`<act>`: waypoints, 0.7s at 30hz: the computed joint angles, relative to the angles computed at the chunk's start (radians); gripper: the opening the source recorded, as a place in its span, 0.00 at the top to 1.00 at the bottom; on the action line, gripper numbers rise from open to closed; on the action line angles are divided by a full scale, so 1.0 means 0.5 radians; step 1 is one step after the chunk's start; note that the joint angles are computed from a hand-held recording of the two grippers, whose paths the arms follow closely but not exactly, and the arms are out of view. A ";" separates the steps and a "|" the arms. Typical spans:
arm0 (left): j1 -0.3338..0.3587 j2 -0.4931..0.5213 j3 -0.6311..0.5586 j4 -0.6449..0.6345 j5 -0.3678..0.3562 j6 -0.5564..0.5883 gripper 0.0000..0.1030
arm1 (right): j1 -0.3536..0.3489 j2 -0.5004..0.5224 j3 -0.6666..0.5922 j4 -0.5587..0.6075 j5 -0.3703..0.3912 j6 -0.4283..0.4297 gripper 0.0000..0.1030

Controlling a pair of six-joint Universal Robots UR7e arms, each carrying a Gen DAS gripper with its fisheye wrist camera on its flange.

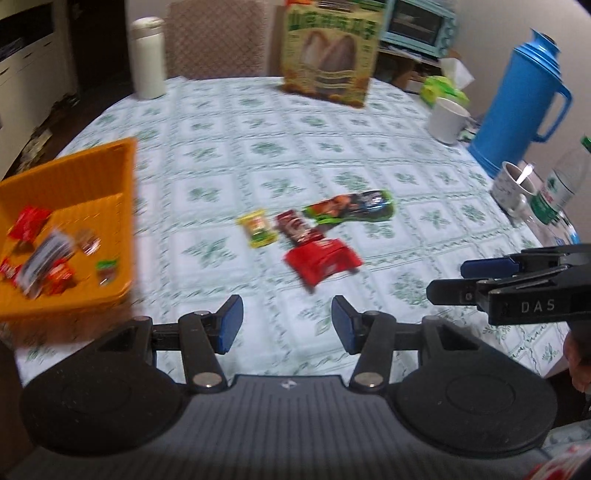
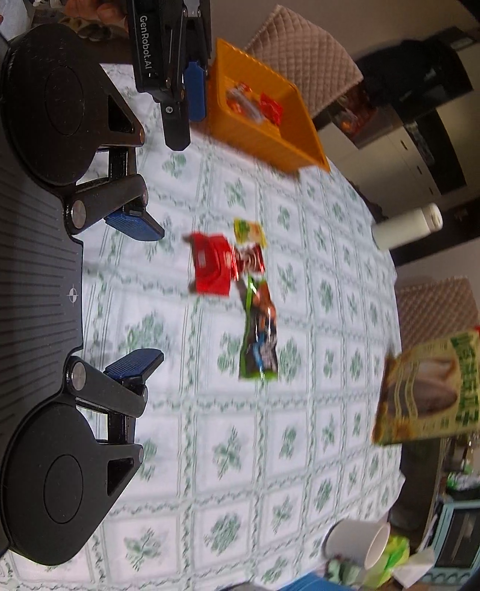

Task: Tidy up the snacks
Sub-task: 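Grasp the red square candy with the left gripper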

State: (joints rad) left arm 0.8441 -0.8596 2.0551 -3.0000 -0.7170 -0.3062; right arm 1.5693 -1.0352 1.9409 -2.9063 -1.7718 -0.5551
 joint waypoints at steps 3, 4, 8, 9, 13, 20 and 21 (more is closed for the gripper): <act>0.027 0.078 -0.050 -0.118 -0.049 0.172 0.50 | -0.027 -0.011 0.000 -0.022 -0.014 0.018 0.37; 0.037 0.097 -0.061 -0.147 -0.063 0.215 0.50 | -0.035 -0.014 0.000 -0.029 -0.020 0.025 0.37; 0.082 0.174 -0.137 -0.214 -0.115 0.370 0.48 | -0.062 -0.020 -0.010 -0.039 -0.048 0.058 0.37; 0.094 0.190 -0.158 -0.220 -0.126 0.406 0.48 | -0.068 -0.022 -0.013 -0.038 -0.052 0.067 0.37; 0.144 0.251 -0.236 -0.258 -0.165 0.547 0.45 | -0.084 -0.012 -0.030 -0.047 -0.069 0.103 0.37; 0.237 0.343 -0.379 -0.292 -0.271 0.773 0.43 | -0.092 0.004 -0.056 -0.063 -0.096 0.169 0.37; 0.249 0.354 -0.401 -0.282 -0.289 0.797 0.42 | -0.093 0.005 -0.058 -0.067 -0.101 0.178 0.37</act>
